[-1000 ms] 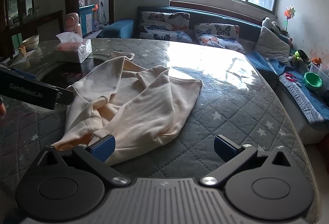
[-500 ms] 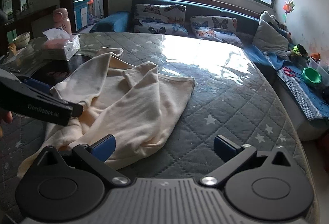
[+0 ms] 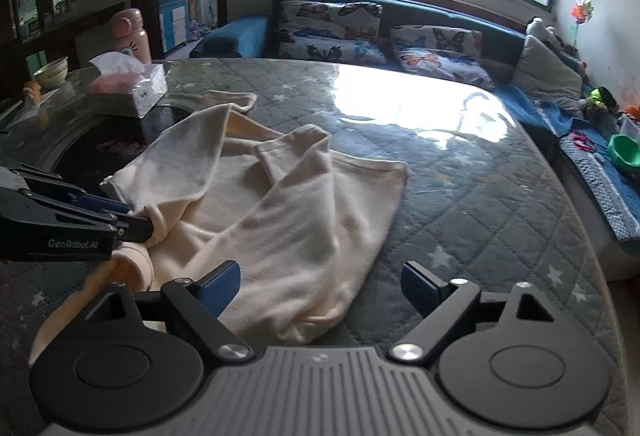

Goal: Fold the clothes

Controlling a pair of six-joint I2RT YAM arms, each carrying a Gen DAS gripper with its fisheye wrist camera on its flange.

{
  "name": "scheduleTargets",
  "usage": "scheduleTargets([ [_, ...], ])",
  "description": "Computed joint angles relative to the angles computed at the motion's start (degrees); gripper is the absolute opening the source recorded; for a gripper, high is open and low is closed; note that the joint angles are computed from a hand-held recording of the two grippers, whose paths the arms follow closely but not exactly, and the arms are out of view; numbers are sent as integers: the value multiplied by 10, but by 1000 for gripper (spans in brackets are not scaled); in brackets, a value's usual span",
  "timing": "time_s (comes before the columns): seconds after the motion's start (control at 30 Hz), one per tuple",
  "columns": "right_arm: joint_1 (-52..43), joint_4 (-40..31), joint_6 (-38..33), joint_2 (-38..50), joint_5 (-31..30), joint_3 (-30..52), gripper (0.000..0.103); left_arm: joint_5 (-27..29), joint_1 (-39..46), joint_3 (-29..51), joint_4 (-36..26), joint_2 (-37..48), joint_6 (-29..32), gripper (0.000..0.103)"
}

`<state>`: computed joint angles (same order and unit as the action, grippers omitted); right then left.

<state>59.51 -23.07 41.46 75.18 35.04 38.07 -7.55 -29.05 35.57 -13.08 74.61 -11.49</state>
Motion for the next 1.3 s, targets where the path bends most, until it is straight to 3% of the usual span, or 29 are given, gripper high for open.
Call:
scheduleTargets([
  [0.07, -1, 10, -9, 8, -9, 6, 85, 7, 10, -9, -4, -21, 5, 11],
  [0.17, -2, 21, -21, 18, -16, 14, 82, 21, 32, -30, -17, -61, 15, 6],
  [0.33, -10, 39, -36, 33, -37, 24, 76, 25, 76, -72, -44, -143, 29, 4],
  [0.5, -33, 53, -53, 53, -49, 37, 71, 63, 152, -86, -93, -205, 52, 4],
  [0.6, -64, 68, -74, 69, -59, 47, 67, 71, 158, -73, -98, -198, 51, 15],
  [0.67, -86, 79, -89, 80, -66, 54, 63, 66, 138, -63, -86, -183, 47, 36],
  [0.87, -166, 130, -124, 124, -125, 73, 54, 43, 90, -21, -35, -102, 25, 78],
  [1.03, -202, 155, -138, 172, -165, 95, 41, 34, 85, 11, -4, -40, 28, 94],
  [1.13, -207, 175, -143, 179, -185, 89, 21, 39, 85, 20, 8, -20, 31, 98],
  [1.17, -205, 177, -144, 176, -184, 87, 10, 35, 82, 22, 12, -15, 32, 99],
  [1.3, -201, 178, -144, 149, -171, 70, 5, 30, 66, 23, 22, 0, 34, 99],
])
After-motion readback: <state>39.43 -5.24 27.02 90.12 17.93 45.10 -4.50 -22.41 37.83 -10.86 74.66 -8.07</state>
